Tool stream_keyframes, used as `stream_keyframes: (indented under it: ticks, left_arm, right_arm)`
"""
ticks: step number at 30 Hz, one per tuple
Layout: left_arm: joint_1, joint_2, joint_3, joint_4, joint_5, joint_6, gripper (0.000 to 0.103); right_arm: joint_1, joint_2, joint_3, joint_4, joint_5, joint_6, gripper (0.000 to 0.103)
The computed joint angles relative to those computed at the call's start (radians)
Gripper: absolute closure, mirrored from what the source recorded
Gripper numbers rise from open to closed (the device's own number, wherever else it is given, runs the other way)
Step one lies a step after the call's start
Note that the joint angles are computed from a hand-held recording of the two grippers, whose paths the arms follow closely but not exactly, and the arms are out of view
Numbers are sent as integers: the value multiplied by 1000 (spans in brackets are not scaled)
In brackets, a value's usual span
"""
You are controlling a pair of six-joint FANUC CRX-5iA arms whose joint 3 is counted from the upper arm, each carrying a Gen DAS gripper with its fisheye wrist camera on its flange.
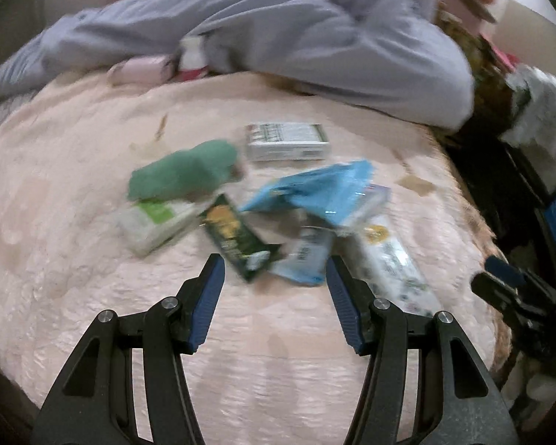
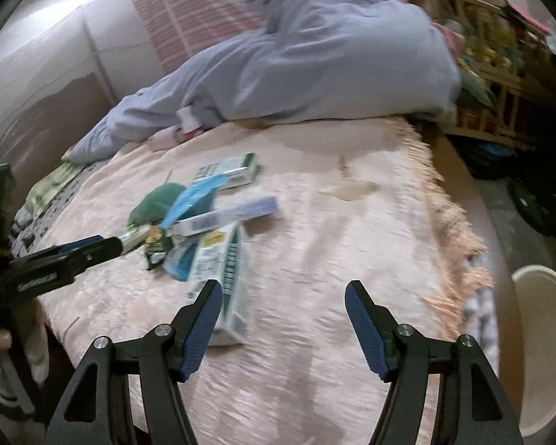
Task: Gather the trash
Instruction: 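Move both tools back over the trash on the bed, then grasp the blue snack bag with the right tool while the left tool grasps the green snack wrapper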
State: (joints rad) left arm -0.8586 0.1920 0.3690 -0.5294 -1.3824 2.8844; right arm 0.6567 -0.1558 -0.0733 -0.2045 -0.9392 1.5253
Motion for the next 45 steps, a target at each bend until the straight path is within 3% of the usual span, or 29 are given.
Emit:
stream_keyframes:
  ticks: [10,17,19,20,22,24,33,34,35,36,45]
  left_arm:
    - [146,-61,-198,105,182,117,47]
    - [213,-47,-252,167,306,99,48]
    - [215,-52,-263,155,331,102,58]
    - [221,-56,-270,163,346,90,70]
    - [237,-72,-297,191,376,60,75]
    - [244,-89,-312,200,382,44,83]
    - [199,-160,-297,109,285,52,84]
    - [192,-159,-287,99,272,49,84]
    - [185,-155,-278,90,261,47,84]
    - [178,-152,-269,81,251,45,84]
    - [135,-128,-208,50,236,35,84]
  right_arm:
    - [33,74,66,-28,-3,38,37]
    - [-15,157,193,-155,-57,73,36]
    - [-14,187,229,-178,-71,80,35]
    - [-11,200,245,-187,-76,84,34]
    - [-5,232,283,-210,-93,102,33]
    - [6,271,322,-224,-104,112,33]
    - [60,454,481,-216,-180,71,34]
    - [67,458,479,-212,-173,75,38]
    - [75,457,472,-204,-159,76,57]
    - [80,458,470,-200,-158,80,69]
    - [63,340,371,-251,-87,168,73]
